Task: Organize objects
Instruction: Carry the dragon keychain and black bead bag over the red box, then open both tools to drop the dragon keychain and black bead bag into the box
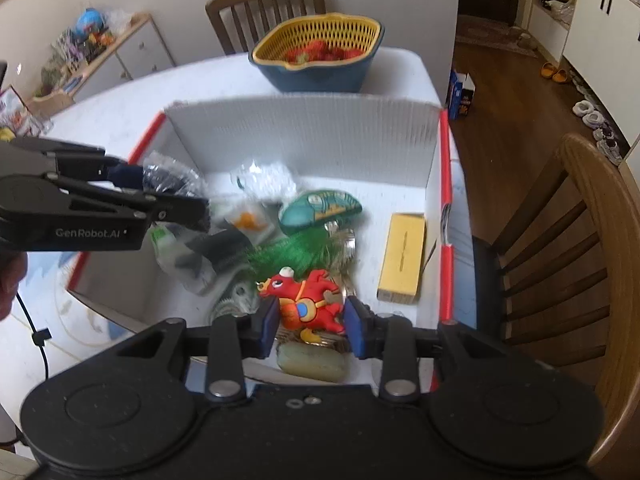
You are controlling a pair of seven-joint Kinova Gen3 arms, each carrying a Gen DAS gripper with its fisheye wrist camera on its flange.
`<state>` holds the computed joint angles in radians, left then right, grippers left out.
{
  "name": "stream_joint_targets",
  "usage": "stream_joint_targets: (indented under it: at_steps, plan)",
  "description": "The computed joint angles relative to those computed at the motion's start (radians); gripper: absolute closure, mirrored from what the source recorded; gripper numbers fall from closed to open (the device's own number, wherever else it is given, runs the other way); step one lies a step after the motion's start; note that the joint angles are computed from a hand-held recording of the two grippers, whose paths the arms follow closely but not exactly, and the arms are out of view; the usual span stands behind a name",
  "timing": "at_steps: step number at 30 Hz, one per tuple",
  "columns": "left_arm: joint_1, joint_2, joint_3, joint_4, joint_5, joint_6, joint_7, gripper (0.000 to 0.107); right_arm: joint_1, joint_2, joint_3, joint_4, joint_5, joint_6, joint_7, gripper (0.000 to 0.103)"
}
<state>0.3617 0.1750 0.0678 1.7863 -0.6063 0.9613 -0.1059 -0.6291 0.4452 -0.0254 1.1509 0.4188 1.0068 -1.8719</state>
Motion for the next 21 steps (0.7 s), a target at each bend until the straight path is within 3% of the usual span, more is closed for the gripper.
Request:
stream_joint_targets:
  at_steps: [6,21]
  plan:
    - [-0.034,0.043,0.001,-0.017,0.087,-0.074,-0.133,0.065,0.018,0.046,-0.002,-0.054,-0.029,0.061,0.054,0.069]
    - [-0.073,0.114,-0.045,-0.047,0.277,-0.101,-0.314,0.065,0.011,0.090,0.012,-0.098,-0.041,0.076,0.101,0.068]
